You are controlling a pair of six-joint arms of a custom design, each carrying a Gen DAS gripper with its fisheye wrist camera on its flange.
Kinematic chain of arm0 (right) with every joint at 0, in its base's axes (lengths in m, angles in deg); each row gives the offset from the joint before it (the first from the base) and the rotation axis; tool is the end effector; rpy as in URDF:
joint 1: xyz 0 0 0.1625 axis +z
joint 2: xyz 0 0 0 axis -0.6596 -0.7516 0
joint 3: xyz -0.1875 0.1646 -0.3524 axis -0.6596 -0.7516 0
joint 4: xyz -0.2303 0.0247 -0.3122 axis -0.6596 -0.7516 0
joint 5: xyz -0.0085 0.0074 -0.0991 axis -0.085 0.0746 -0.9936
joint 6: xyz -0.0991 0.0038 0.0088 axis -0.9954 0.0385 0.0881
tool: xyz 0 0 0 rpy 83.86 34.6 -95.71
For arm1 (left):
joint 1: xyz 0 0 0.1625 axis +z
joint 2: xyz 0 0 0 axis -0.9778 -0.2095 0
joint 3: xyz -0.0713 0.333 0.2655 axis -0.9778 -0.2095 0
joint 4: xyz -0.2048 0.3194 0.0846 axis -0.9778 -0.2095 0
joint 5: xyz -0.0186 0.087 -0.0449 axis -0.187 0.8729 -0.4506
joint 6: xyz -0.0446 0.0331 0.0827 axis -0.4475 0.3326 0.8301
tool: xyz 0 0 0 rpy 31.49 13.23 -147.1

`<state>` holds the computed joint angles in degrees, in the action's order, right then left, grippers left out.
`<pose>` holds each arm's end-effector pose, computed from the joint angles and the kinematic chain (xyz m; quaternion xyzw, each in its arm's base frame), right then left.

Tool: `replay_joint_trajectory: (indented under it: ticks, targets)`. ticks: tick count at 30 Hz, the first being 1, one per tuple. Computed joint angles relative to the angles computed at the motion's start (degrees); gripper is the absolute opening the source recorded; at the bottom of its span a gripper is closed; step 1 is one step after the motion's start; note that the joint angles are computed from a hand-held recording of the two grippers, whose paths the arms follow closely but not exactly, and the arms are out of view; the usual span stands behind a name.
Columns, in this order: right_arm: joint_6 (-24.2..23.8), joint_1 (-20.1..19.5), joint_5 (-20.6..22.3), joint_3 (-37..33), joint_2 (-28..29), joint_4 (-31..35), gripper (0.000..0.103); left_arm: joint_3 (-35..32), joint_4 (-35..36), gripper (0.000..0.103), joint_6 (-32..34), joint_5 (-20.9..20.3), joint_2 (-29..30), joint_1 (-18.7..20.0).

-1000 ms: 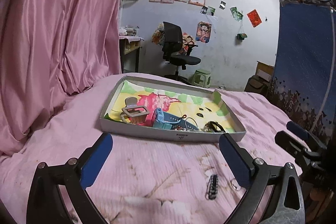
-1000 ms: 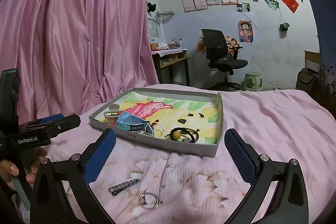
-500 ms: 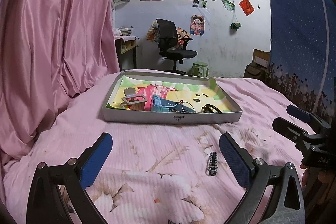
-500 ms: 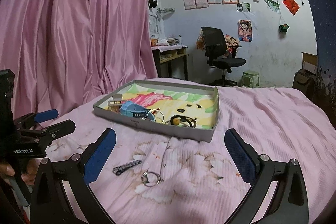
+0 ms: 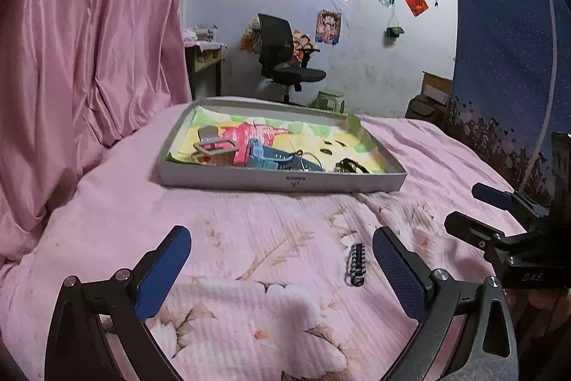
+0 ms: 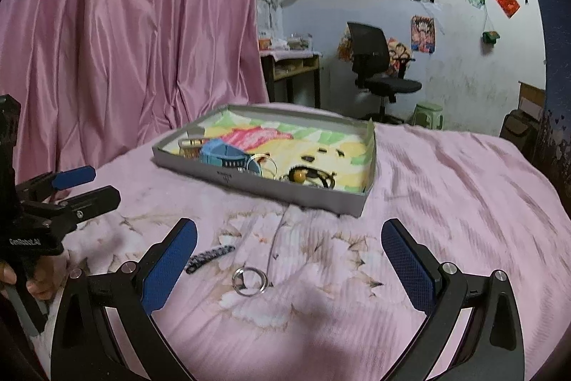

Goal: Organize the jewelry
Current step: 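Grasp the black beaded bracelet with the left tool while the right tool grasps the second silver ring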

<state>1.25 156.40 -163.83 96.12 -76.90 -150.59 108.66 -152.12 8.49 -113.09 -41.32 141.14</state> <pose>0.3453 -0.5127 -0.0192 0.3397 -0.8331 0.3907 0.1947 -0.0014 -0.4558 0.3389 0.1514 0.8145 -0.4655 0.3114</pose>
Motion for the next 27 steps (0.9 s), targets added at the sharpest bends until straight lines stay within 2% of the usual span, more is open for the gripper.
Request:
replay_joint_trajectory:
  ticks: [5, 8, 10, 12, 14, 16, 22, 24, 27]
  targets:
    - [1.05, -0.07, -1.66, -0.58, -0.25, 4.6, 0.102, -1.13, 6.26, 0.101, -2.29, -2.64, -0.93, 1.35]
    - [1.28, -0.08, -2.31, -0.83, -0.27, 6.37, 0.101, -1.31, 8.72, 0.095, -2.51, -4.02, -1.32, 1.7]
    - [1.21, -0.02, -2.38, -0.85, -0.28, 7.1, 0.096, -1.44, 10.26, 0.087, -2.5, -4.84, -1.52, 1.89]
    - [1.21, 0.09, -2.55, -1.12, -0.22, 8.25, 0.082, -1.69, 12.09, 0.082, -2.64, -5.78, -1.71, 2.11]
    - [1.14, 0.16, -2.83, -1.47, -0.15, 9.9, 0.074, -1.94, 13.92, 0.078, -2.84, -6.87, -1.92, 2.38]
    - [0.94, 0.15, -2.69, -1.62, -0.31, 11.5, 0.071, -2.34, 16.07, 0.071, -3.17, -8.27, -2.17, 2.72]
    - [1.04, -0.03, -2.11, -2.23, -0.44, 17.04, 0.051, -4.16, 22.96, 0.051, -4.75, -13.08, -2.46, 4.57]
    - [1.26, -0.14, -1.89, -2.34, -0.55, 18.38, 0.044, -4.48, 24.08, 0.048, -5.03, -14.47, -2.44, 5.05]
    - [1.36, -0.29, -1.57, -2.61, -0.58, 20.19, 0.041, -5.16, 25.78, 0.045, -5.25, -15.89, -2.19, 5.61]
